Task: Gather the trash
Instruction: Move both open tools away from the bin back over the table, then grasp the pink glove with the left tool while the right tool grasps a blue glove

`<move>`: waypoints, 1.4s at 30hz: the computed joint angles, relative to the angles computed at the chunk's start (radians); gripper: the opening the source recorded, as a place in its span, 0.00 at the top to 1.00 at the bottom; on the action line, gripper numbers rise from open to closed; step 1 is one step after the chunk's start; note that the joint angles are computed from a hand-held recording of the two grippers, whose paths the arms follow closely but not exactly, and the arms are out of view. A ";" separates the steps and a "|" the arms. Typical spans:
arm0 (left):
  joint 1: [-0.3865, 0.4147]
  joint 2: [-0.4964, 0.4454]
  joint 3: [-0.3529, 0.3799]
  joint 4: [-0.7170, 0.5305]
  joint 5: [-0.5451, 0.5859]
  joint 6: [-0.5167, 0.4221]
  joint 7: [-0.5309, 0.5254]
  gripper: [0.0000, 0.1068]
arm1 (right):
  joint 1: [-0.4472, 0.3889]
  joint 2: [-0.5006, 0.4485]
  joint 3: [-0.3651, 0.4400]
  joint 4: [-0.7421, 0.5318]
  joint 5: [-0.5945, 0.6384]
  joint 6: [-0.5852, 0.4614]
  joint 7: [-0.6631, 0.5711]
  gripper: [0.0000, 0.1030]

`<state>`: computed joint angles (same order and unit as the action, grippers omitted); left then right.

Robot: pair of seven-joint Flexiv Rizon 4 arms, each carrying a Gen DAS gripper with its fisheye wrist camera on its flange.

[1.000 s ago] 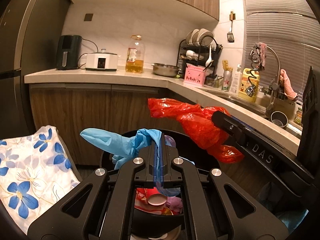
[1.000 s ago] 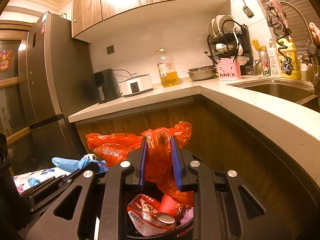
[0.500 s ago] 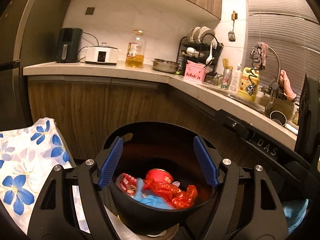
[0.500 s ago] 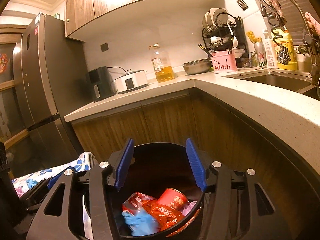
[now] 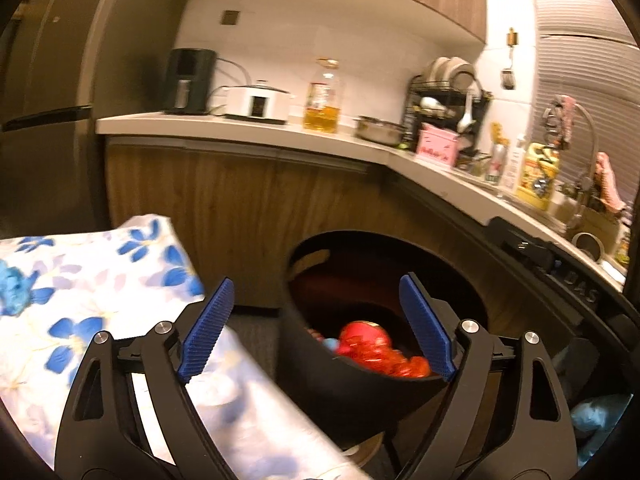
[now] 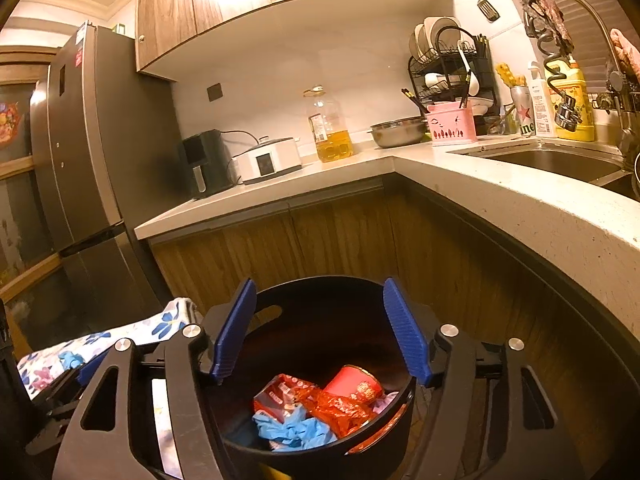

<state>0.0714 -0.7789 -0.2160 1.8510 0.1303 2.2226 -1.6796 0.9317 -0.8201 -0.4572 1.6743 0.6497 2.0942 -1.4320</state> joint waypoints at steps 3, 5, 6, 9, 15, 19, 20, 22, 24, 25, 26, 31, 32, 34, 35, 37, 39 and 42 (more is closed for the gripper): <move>-0.030 0.034 0.050 0.051 -0.058 0.028 0.003 0.21 | 0.020 0.008 -0.007 0.011 0.006 0.005 -0.012 0.29; -0.053 0.055 0.083 0.087 -0.099 0.049 0.010 0.19 | 0.034 0.011 -0.013 0.015 0.014 0.004 -0.022 0.25; -0.059 0.064 0.095 0.103 -0.114 0.058 0.014 0.19 | 0.043 0.014 -0.015 0.018 0.018 0.007 -0.027 0.24; -0.067 0.091 0.119 0.149 -0.147 0.081 0.020 0.18 | 0.058 0.025 -0.013 0.025 0.025 0.008 -0.044 0.22; -0.074 0.135 0.160 0.235 -0.204 0.140 0.027 0.18 | 0.110 0.041 -0.021 0.028 0.059 0.010 -0.085 0.20; -0.058 0.159 0.178 0.291 -0.225 0.174 0.018 0.18 | 0.150 0.044 -0.035 0.020 0.077 -0.007 -0.109 0.20; -0.053 0.163 0.181 0.299 -0.228 0.178 0.016 0.18 | 0.159 0.042 -0.039 0.016 0.078 -0.010 -0.111 0.20; -0.041 0.173 0.189 0.323 -0.234 0.190 0.010 0.18 | 0.173 0.040 -0.039 0.010 0.075 -0.017 -0.110 0.20; -0.026 0.179 0.193 0.340 -0.231 0.199 0.002 0.18 | 0.181 0.037 -0.035 0.003 0.064 -0.023 -0.104 0.20; -0.017 0.182 0.197 0.350 -0.228 0.204 -0.001 0.18 | 0.191 0.033 -0.039 -0.002 0.062 -0.026 -0.101 0.20; -0.012 0.186 0.200 0.359 -0.230 0.209 -0.003 0.18 | 0.200 0.029 -0.044 -0.006 0.059 -0.030 -0.098 0.20; 0.022 0.198 0.216 0.401 -0.220 0.235 -0.014 0.18 | 0.230 0.009 -0.052 -0.028 0.025 -0.047 -0.068 0.20; 0.032 0.201 0.218 0.407 -0.215 0.237 -0.018 0.18 | 0.234 0.005 -0.054 -0.030 0.016 -0.050 -0.060 0.20; 0.048 0.204 0.222 0.417 -0.209 0.241 -0.024 0.18 | 0.245 -0.005 -0.060 -0.040 -0.002 -0.058 -0.042 0.20; 0.053 0.204 0.224 0.421 -0.208 0.244 -0.026 0.18 | 0.257 -0.013 -0.070 -0.046 -0.006 -0.065 -0.032 0.20; 0.067 0.204 0.232 0.433 -0.206 0.253 -0.030 0.18 | 0.270 -0.026 -0.081 -0.058 -0.027 -0.076 -0.008 0.20; 0.082 0.202 0.240 0.442 -0.201 0.262 -0.031 0.18 | 0.284 -0.044 -0.092 -0.076 -0.051 -0.090 0.017 0.20; 0.101 0.191 0.256 0.450 -0.208 0.272 -0.023 0.18 | 0.292 -0.066 -0.097 -0.101 -0.093 -0.104 0.057 0.20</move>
<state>0.1721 -0.5878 0.0397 2.3010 -0.0777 2.4947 -1.7025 1.2239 -0.8860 -0.5546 1.5733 0.5571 1.9904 -1.3748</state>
